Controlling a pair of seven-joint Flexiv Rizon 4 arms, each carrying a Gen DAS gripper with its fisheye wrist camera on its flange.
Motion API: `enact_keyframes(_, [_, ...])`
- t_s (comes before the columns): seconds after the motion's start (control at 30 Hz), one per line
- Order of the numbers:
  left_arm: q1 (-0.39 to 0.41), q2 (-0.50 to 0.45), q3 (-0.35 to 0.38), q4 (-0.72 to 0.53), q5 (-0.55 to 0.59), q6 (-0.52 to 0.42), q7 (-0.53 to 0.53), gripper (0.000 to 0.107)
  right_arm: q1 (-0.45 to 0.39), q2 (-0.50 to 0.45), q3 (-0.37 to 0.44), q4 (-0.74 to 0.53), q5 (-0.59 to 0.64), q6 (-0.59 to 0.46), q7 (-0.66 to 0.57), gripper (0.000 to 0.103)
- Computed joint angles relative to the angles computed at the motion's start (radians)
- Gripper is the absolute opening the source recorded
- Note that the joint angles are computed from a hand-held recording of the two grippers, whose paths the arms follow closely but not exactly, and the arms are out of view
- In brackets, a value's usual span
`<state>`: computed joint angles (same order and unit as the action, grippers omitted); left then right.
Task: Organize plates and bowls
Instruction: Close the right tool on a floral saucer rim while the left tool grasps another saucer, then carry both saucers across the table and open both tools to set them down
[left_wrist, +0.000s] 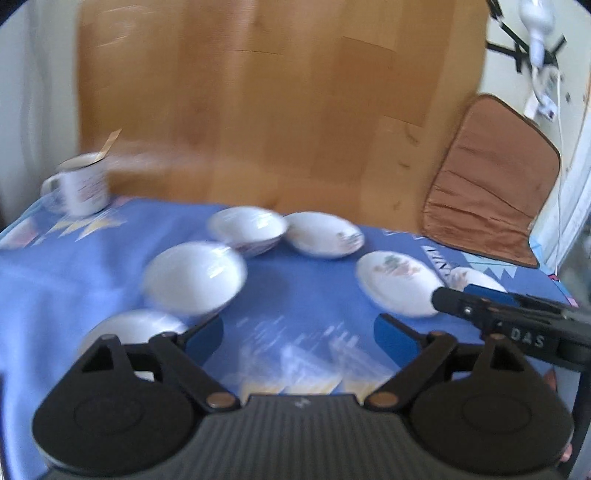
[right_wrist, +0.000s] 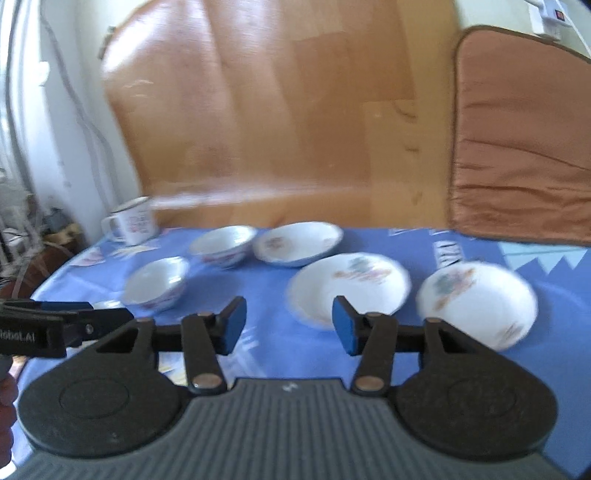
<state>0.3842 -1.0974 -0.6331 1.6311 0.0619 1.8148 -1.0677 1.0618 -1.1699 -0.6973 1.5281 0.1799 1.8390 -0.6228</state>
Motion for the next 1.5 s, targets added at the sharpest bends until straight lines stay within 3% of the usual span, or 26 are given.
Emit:
enact_keyframes(0.1, [-0.106,-0.029,0.055,-0.138,-0.075,-0.121,0.014,0.089,-0.078,0.008,0.043,-0.046,-0.044,-0.040,-0.007,0.054])
enact_keyframes(0.17, [-0.207,-0.045,0.143,-0.247,-0.154,-0.211,0.012,0.079,-0.155,0.013,0.100,-0.089,-0.103,-0.069,-0.019,0.053])
enact_keyframes(0.3, [-0.348,-0.088,0.300,-0.412,-0.262,-0.328,-0.020,0.077,-0.266,-0.007,0.171,-0.182,-0.230,-0.148,-0.038,0.052])
enact_keyframes(0.47, [-0.420,-0.107,0.389,-0.473,-0.323,-0.370,-0.021,0.076,-0.365,-0.034,0.266,-0.270,-0.382,-0.233,-0.077,0.046])
enact_keyframes(0.6, [-0.473,-0.149,0.456,-0.560,-0.352,-0.442,-0.050,0.073,-0.410,-0.042,0.334,-0.281,-0.404,-0.224,-0.031,0.045])
enact_keyframes(0.7, [-0.465,-0.140,0.431,-0.529,-0.340,-0.401,-0.023,0.048,-0.396,-0.029,0.317,-0.258,-0.403,-0.224,0.008,0.031])
enact_keyframes(0.77, [-0.444,-0.118,0.398,-0.494,-0.343,-0.417,0.007,0.023,-0.412,0.002,0.355,-0.221,-0.396,-0.197,0.016,0.016])
enact_keyframes(0.83, [-0.432,-0.085,0.384,-0.432,-0.348,-0.402,0.023,0.020,-0.432,0.035,0.401,-0.180,-0.385,-0.159,0.013,0.012])
enact_keyframes(1.03, [-0.373,0.017,0.310,-0.197,-0.335,-0.296,0.070,0.020,-0.321,0.108,0.337,0.010,-0.255,-0.024,0.019,0.008])
enact_keyframes(1.2, [-0.325,0.080,0.219,-0.032,-0.282,-0.219,0.130,0.020,-0.141,0.155,0.217,0.215,-0.037,0.086,-0.005,0.008])
enact_keyframes(1.5, [-0.391,0.091,0.162,0.037,-0.187,-0.171,0.192,0.021,0.189,0.137,-0.026,0.488,0.320,0.107,0.043,0.008])
